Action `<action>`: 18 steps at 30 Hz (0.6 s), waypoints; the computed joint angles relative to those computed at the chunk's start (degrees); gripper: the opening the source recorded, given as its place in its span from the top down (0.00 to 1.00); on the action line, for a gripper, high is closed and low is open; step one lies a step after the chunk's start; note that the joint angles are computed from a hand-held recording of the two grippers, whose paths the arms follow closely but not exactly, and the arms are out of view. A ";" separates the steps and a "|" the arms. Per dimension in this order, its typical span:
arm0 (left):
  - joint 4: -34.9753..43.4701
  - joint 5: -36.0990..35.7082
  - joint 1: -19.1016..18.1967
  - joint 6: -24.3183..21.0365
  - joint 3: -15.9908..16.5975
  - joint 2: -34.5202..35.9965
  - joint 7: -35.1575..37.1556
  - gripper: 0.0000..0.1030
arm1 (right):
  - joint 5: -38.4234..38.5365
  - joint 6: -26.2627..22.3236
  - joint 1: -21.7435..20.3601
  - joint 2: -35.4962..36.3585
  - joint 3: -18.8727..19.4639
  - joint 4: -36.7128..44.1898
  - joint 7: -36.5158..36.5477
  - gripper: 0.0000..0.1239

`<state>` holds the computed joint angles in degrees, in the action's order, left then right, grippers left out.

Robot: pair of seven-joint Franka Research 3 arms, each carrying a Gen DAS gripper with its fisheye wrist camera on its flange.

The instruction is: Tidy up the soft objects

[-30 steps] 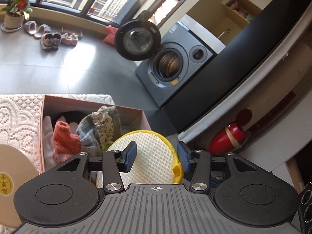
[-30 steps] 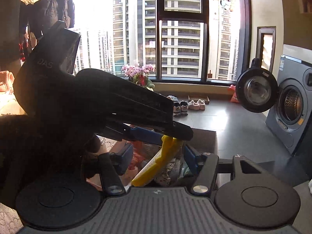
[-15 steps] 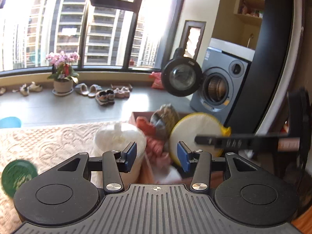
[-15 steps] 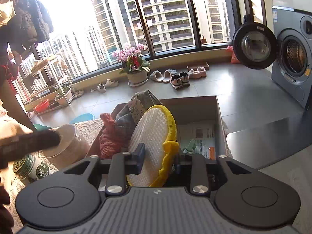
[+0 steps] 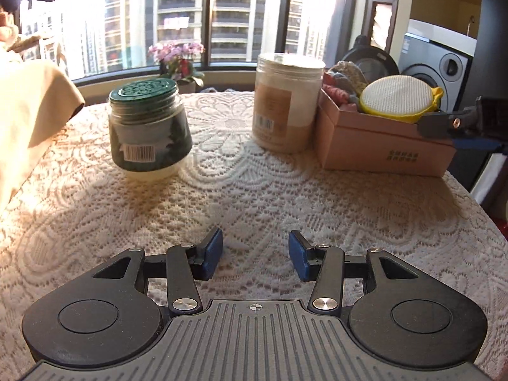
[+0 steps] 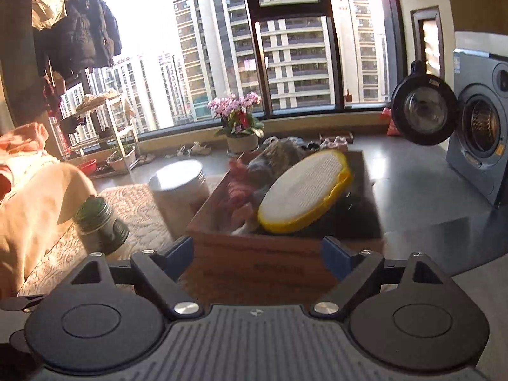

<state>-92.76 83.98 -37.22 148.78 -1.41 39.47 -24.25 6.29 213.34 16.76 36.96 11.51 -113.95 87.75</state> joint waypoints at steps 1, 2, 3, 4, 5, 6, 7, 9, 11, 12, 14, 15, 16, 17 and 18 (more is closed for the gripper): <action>0.31 -0.64 -0.29 -0.99 -0.17 0.27 0.90 0.51 | -0.34 -1.52 0.01 0.75 0.36 0.47 0.21 0.29; 0.96 -1.12 -0.47 -1.53 -0.24 0.76 1.34 0.51 | 0.27 -2.95 0.69 1.62 0.02 1.36 -0.13 0.29; 1.71 -1.62 -0.65 -2.04 -0.21 1.21 1.67 0.51 | 2.10 -4.62 2.23 2.54 -1.11 2.56 -0.98 0.29; 2.54 -2.15 -1.09 -2.98 -0.10 1.78 1.74 0.51 | 4.52 -6.67 4.12 3.46 -2.62 4.01 -2.02 0.29; 3.50 -2.78 -1.60 -4.07 0.00 2.47 1.87 0.50 | 6.39 -9.21 5.54 4.35 -3.85 5.50 -3.00 0.29; 4.46 -3.57 -2.08 -5.28 0.13 3.09 2.34 0.50 | 7.48 -11.60 6.28 4.92 -4.58 6.75 -3.82 0.28; 6.12 -4.69 -2.56 -6.81 0.21 4.16 3.36 0.50 | 8.37 -11.18 7.74 5.74 -5.89 7.43 -5.15 0.26; 8.23 -5.95 -3.70 -8.85 0.79 5.60 3.89 0.49 | 12.54 -11.73 11.92 5.77 -9.52 7.50 -7.77 0.24; 9.37 -6.92 -4.43 -9.64 1.23 6.31 4.16 0.49 | 15.30 -12.48 15.66 6.12 -13.02 7.77 -9.85 0.18; 9.65 -7.16 -4.71 -9.71 1.46 6.48 4.26 0.49 | 20.12 -13.95 19.49 6.55 -16.36 8.67 -13.05 0.17; 9.78 -7.10 -5.02 -9.05 1.91 6.62 4.19 0.49 | 22.28 -14.38 21.14 6.38 -17.97 8.57 -13.89 0.17; 9.91 -7.28 -5.13 -9.05 2.04 6.68 4.41 0.49 | 22.66 -14.05 20.65 6.31 -17.33 8.49 -14.35 0.17; 9.92 -7.39 -5.23 -8.99 2.19 6.68 4.36 0.49 | 23.14 -13.83 20.54 6.33 -17.12 8.52 -14.87 0.17; 10.05 -7.48 -5.26 -8.89 2.31 6.78 4.42 0.49 | 23.19 -13.57 19.96 6.37 -16.44 8.56 -15.32 0.17; 10.02 -7.56 -5.36 -8.89 2.42 6.76 4.40 0.49 | 23.38 -13.22 19.53 6.21 -15.92 8.33 -15.71 0.17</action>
<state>-82.73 76.42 -42.58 139.90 1.01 46.23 -19.84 29.67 200.12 36.29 43.17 -4.41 -105.61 72.04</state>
